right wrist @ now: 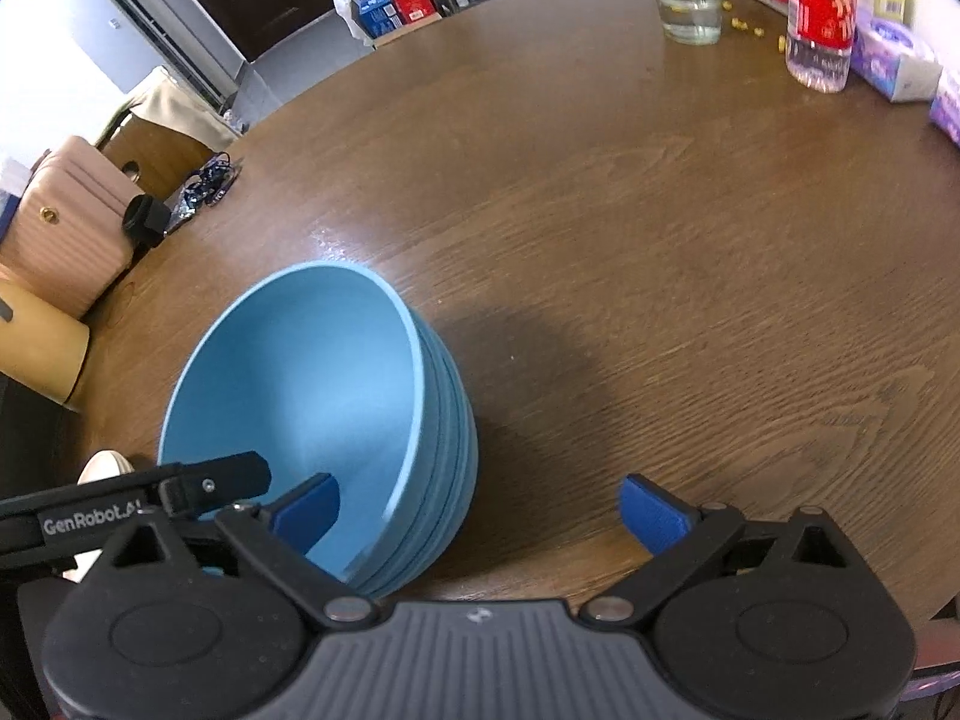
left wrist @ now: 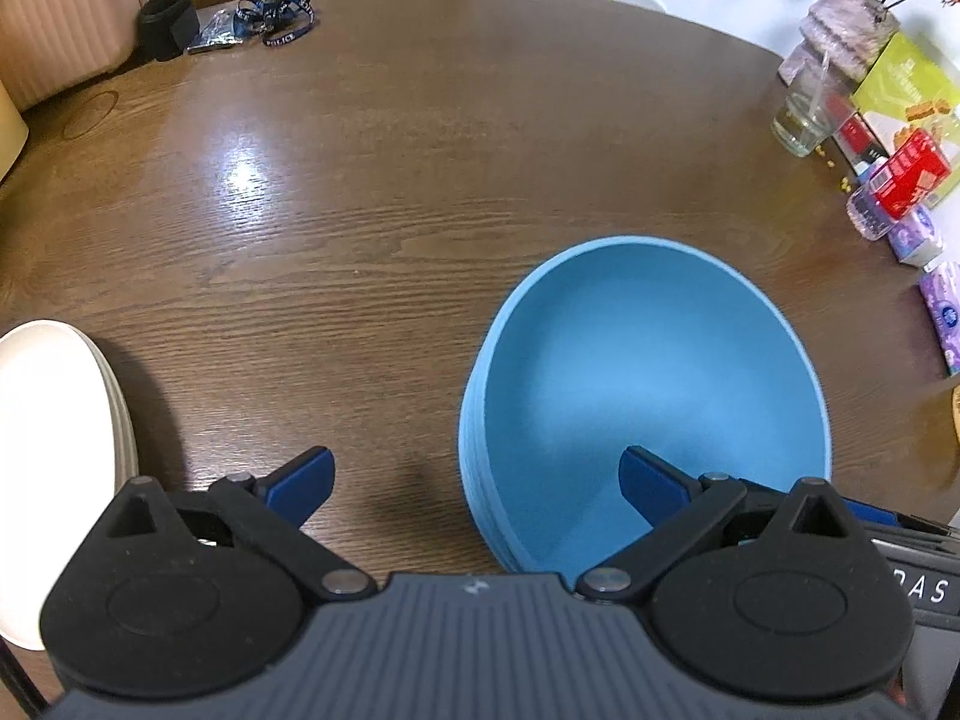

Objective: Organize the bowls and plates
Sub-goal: 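Move both open grippers to the rim of the blue bowl stack, then close both grippers on the rim of the blue bowl stack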

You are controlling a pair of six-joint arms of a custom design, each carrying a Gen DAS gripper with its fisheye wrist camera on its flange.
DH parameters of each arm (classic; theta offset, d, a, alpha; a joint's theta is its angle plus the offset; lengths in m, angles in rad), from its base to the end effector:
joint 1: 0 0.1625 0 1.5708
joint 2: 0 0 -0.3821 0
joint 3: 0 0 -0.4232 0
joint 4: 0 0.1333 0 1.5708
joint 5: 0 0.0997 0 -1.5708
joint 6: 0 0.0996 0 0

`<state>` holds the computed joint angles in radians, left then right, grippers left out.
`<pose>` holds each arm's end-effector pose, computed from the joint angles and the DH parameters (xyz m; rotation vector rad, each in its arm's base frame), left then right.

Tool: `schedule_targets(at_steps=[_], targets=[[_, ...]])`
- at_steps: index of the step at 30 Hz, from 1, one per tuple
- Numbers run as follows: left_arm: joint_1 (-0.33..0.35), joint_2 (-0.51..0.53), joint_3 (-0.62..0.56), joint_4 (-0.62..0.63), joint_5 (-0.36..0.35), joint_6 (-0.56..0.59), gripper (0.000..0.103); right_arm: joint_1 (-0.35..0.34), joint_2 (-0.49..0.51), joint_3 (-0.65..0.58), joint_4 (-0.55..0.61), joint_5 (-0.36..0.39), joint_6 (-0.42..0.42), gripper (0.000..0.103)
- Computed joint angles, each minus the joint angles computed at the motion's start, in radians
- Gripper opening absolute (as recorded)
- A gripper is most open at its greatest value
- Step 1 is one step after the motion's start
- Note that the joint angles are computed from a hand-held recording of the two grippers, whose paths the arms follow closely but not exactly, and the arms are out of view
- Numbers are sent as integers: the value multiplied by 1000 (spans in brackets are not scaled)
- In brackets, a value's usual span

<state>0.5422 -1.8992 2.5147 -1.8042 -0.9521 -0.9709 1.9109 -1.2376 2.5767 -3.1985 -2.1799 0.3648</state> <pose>-0.1451 -0.3105 0.1674 0.2235 2.4602 -0.4052 0.1857 -0.2960 0.0618 -0.1506 -2.5941 0.6357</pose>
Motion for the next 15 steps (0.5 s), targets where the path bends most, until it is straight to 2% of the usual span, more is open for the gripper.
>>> schedule_targets(at_steps=[4, 6, 9, 15], targets=[[9, 24, -6, -1, 7, 7, 101, -25, 21, 2, -24, 21, 3, 98], [14, 36, -9, -8, 8, 14, 100, -34, 35, 0, -42, 28, 2, 92], [26, 50, -12, -17, 6, 22, 97, -47, 53, -4, -62, 34, -1, 90], [61, 82, -16, -55, -17, 41, 83, -75, 84, -3, -106, 60, -9, 80]])
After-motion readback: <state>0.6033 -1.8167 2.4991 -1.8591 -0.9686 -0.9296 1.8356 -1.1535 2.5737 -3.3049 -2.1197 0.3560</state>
